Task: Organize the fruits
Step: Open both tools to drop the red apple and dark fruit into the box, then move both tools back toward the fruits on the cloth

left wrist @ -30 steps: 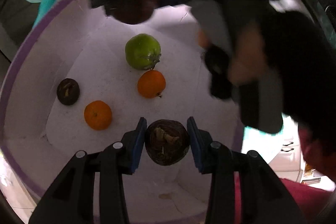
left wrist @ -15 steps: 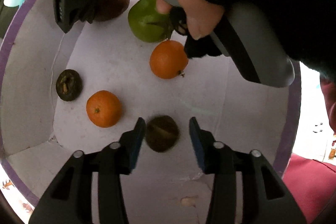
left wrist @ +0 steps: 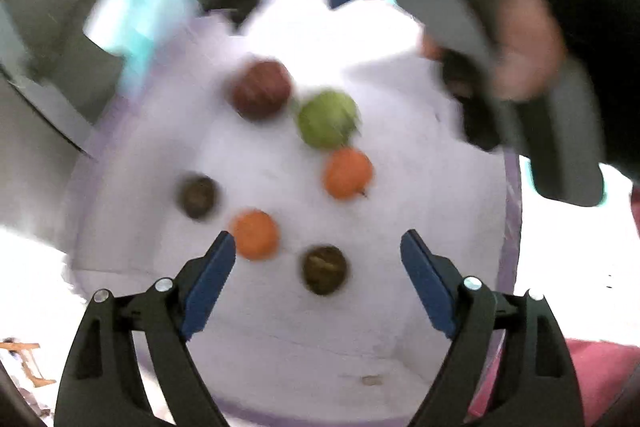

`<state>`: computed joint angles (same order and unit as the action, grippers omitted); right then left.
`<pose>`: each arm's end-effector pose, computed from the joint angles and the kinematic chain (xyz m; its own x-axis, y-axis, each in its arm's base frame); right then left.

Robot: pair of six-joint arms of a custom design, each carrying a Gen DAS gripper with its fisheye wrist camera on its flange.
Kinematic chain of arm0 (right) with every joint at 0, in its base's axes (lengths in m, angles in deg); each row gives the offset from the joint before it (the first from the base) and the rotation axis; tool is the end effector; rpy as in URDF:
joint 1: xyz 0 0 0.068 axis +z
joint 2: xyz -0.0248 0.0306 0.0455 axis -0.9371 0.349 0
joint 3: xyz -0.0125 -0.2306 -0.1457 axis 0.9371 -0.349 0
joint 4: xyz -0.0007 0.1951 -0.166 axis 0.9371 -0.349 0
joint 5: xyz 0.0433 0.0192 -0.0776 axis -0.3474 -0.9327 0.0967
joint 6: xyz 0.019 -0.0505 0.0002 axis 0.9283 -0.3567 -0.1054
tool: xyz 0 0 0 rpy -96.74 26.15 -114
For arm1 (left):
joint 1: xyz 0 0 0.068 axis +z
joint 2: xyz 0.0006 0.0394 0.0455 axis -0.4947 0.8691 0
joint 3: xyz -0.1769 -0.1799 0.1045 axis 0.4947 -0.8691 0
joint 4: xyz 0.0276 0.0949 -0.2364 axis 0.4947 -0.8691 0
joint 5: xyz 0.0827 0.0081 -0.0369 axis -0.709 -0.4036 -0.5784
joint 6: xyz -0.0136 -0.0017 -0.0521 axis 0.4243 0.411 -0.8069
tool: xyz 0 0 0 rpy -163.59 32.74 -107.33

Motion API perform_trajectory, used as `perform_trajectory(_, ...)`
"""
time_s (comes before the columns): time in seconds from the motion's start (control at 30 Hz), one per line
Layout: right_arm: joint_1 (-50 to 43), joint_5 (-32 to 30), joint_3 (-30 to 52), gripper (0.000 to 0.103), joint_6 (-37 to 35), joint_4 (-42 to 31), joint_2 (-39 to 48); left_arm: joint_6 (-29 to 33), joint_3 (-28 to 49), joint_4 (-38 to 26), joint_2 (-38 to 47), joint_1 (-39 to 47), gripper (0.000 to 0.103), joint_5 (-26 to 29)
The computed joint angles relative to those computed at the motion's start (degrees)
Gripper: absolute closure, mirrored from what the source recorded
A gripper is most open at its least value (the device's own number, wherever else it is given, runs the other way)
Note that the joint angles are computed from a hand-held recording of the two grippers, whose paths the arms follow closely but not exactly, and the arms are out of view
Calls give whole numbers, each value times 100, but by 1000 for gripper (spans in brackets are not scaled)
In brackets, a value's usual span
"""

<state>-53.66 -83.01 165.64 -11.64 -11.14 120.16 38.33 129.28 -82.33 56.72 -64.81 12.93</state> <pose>0.2925 0.0828 0.2950 -0.8830 0.1081 -0.4567 0.0414 0.9873 0.1536 0.2178 -0.1567 0.2719 -0.7065 0.5586 -0.4346 0.6376 0.7688 -0.0484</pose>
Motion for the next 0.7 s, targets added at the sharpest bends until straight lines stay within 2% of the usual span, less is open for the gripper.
perform_trajectory(0.03, 26, 61, -27, 20, 75, -82, -282, -60, -67, 108, -324, -23, 7, -250)
perform_trajectory(0.1, 188, 320, -30, 17, 296, -364, -949, -279, -247, 296, -908, -106, 2, -449)
perform_trajectory(0.2, 570, 772, -67, 16, 643, -853, -1837, -740, -522, 531, -1731, -191, 2, -506)
perform_trajectory(0.3, 1045, 1276, -59, 16, 1041, -1386, -2451, -1258, -733, 768, -2305, -698, 2, -990)
perform_trajectory(0.4, 1518, 1782, -131, 16, 1447, -1878, -3082, -1115, -703, 889, -2516, -1191, 2, -1459)
perform_trajectory(0.5, 1297, 1727, -566, 16, 1616, -1833, -3718, -1345, -434, 582, -2563, -1866, 2, -2272)
perform_trajectory(0.6, 1177, 1698, -567, 16, 1517, -2215, -4291, -1853, -321, 473, -2422, -2594, 2, -3019)
perform_trajectory(0.7, 1248, 1773, -408, 16, 1297, -2901, -4871, -2922, -6, 58, -2068, -3902, 2, -4015)
